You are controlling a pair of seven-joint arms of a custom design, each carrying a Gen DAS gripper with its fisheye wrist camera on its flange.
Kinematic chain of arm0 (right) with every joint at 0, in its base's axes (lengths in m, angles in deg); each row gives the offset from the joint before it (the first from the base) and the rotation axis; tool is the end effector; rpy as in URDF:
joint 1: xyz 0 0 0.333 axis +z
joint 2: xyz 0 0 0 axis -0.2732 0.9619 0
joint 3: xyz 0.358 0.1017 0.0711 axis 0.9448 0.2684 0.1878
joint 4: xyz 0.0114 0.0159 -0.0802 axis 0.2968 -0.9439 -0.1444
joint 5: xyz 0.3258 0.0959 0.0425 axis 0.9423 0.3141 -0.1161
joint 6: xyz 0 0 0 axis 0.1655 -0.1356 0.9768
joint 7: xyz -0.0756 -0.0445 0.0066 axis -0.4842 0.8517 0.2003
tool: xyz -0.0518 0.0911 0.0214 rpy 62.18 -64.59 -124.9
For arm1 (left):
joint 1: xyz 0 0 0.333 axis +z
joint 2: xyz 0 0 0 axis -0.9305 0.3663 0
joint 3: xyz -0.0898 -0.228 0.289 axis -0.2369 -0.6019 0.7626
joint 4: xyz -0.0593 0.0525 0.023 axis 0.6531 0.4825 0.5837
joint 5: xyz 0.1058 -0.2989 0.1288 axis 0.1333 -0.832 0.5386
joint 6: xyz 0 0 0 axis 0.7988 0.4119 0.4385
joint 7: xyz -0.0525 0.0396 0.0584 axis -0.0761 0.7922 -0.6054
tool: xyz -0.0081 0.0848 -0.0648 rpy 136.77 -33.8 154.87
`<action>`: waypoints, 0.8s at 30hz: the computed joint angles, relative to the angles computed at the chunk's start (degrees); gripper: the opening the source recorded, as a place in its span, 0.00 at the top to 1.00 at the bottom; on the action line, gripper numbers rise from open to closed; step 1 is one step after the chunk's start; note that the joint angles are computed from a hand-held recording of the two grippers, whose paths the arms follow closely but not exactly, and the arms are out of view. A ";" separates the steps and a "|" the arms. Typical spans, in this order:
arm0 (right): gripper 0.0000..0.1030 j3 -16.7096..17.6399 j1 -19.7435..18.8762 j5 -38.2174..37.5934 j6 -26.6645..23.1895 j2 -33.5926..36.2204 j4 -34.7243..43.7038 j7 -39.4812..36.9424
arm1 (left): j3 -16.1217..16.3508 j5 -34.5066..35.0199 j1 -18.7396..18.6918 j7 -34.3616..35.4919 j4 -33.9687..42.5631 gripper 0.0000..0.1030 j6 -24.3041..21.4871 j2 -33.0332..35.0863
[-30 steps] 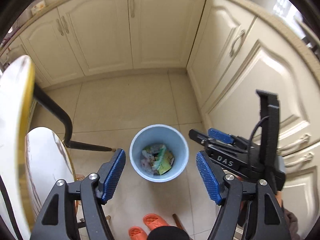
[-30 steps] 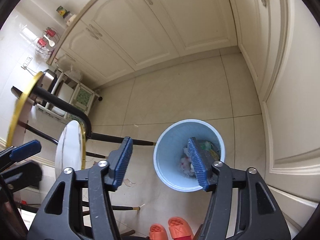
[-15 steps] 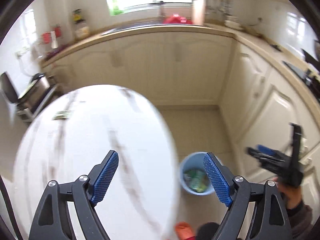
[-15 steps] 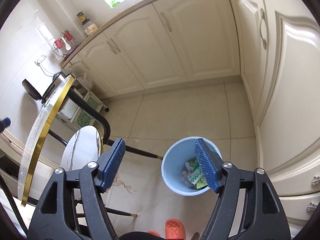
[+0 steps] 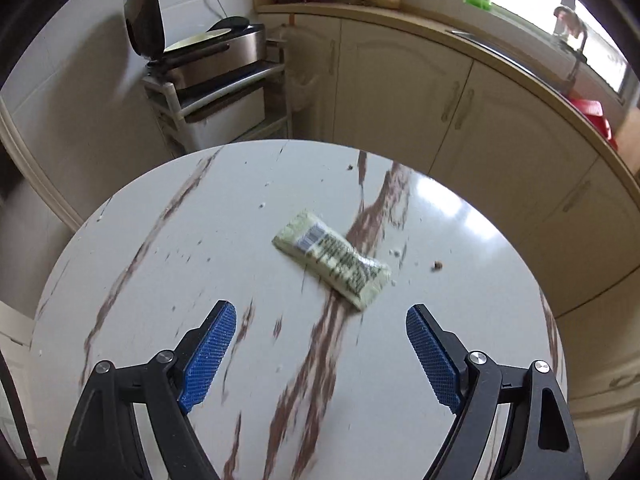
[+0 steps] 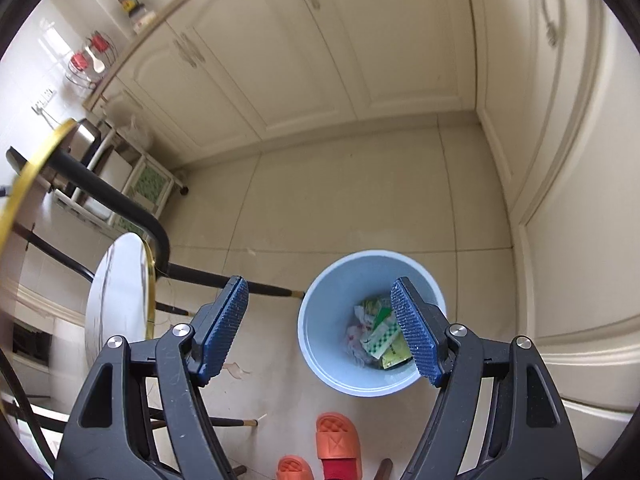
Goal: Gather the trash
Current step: 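Grasp the white barcode sachet with the left tool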
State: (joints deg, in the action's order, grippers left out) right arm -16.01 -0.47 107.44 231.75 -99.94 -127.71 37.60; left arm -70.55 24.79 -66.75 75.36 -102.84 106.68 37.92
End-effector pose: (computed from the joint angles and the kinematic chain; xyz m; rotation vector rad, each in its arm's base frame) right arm 0.3907 0.0364 0.5423 -1.5130 2.0890 -0.0948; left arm 0.4856 -0.0201 0.8467 -2.2251 1.4663 -0.4531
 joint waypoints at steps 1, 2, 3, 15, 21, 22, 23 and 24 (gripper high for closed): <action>0.30 -0.68 0.63 0.71 0.28 1.01 0.25 -1.16 | -0.49 0.99 -0.27 -0.93 1.75 0.18 -0.24 1.88; 0.30 -1.21 1.15 1.76 0.75 1.77 0.34 -2.28 | -0.71 1.81 -0.93 -2.09 4.33 0.19 -2.54 3.99; 0.30 -2.01 1.87 3.41 1.20 2.54 0.35 -3.94 | -0.45 1.69 -1.19 -3.27 4.91 0.20 -2.80 4.79; 0.30 -2.10 0.67 15.28 1.98 5.73 -2.75 -14.75 | 1.69 4.16 -3.02 -5.47 4.17 0.26 2.37 8.52; 0.30 -1.81 -1.44 16.42 0.68 4.27 -5.27 -15.51 | 2.01 2.02 -1.22 -1.06 -1.05 0.69 6.72 5.95; 0.30 -1.88 -1.63 16.56 0.44 4.20 -5.32 -15.50 | 1.91 1.71 -1.07 -0.10 -1.49 0.74 6.77 5.52; 0.30 -1.79 -1.94 16.45 0.31 3.91 -5.68 -15.28 | 1.81 1.75 -0.98 0.37 -2.33 0.76 7.05 4.89; 0.30 -1.72 -2.19 16.26 0.14 3.76 -5.98 -15.08 | 1.65 2.19 -0.98 0.68 -3.28 0.78 7.34 4.15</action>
